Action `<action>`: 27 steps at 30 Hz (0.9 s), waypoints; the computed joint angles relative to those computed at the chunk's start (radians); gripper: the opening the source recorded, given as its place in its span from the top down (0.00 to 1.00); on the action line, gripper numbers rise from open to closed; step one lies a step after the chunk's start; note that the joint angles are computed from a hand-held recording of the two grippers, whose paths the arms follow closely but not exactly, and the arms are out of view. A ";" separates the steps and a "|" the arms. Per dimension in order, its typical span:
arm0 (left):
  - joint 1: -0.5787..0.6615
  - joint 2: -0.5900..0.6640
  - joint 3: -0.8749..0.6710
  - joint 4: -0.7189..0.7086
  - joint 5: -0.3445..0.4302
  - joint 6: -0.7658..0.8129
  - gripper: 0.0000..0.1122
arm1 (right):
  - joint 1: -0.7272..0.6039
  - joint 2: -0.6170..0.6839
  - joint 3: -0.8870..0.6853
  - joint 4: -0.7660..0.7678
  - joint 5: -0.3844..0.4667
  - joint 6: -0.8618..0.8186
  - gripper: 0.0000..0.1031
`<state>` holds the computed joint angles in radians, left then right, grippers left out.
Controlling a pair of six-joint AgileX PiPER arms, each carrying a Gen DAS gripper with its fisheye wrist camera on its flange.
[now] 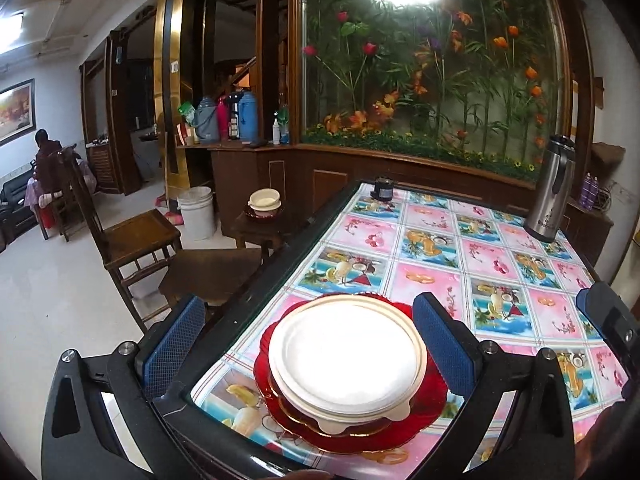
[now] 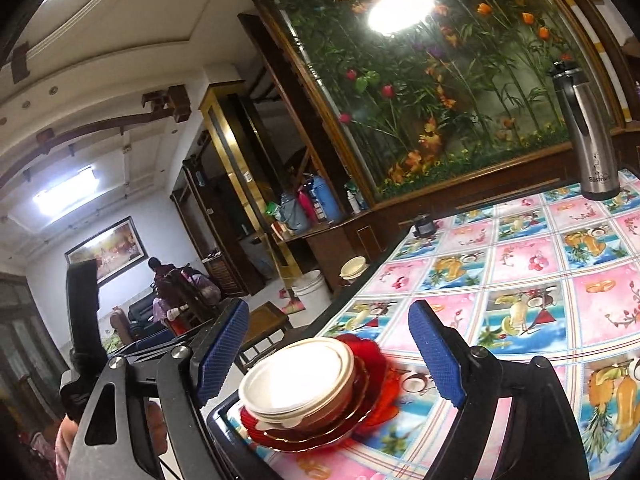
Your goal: Organize plates and bowls
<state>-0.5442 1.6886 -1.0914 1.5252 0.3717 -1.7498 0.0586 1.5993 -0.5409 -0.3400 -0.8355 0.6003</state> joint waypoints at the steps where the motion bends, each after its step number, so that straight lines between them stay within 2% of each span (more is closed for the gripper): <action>1: 0.000 0.002 -0.003 -0.026 0.001 0.031 0.08 | 0.016 -0.005 0.003 0.014 0.005 -0.016 0.18; 4: -0.003 0.008 -0.015 -0.094 0.017 0.111 0.08 | 0.077 -0.013 0.014 0.084 0.016 -0.084 0.18; 8: -0.003 -0.001 -0.001 -0.071 0.039 0.080 0.08 | 0.167 -0.004 0.012 0.259 0.038 -0.244 0.16; 13: 0.010 0.000 -0.002 -0.097 0.038 0.102 0.08 | 0.219 0.025 -0.006 0.344 0.053 -0.310 0.14; 15: 0.014 0.007 -0.008 -0.108 0.042 0.112 0.08 | 0.217 0.038 -0.014 0.331 0.056 -0.296 0.11; 17: 0.016 0.012 -0.010 -0.106 0.053 0.110 0.08 | 0.216 0.053 -0.025 0.333 0.059 -0.287 0.01; 21: 0.018 0.023 -0.016 -0.097 0.072 0.106 0.08 | 0.188 0.093 -0.037 0.261 0.030 -0.184 0.01; 22: 0.020 0.025 -0.018 -0.102 0.070 0.111 0.08 | 0.178 0.102 -0.051 0.235 0.050 -0.153 0.01; 24: 0.022 0.027 -0.021 -0.101 0.068 0.113 0.08 | 0.151 0.114 -0.116 0.110 0.182 -0.064 0.01; 25: 0.023 0.029 -0.021 -0.098 0.067 0.113 0.08 | 0.147 0.121 -0.133 0.083 0.215 -0.039 0.01; 27: 0.026 0.030 -0.020 -0.096 0.063 0.112 0.08 | 0.156 0.128 -0.124 0.141 0.190 -0.086 0.01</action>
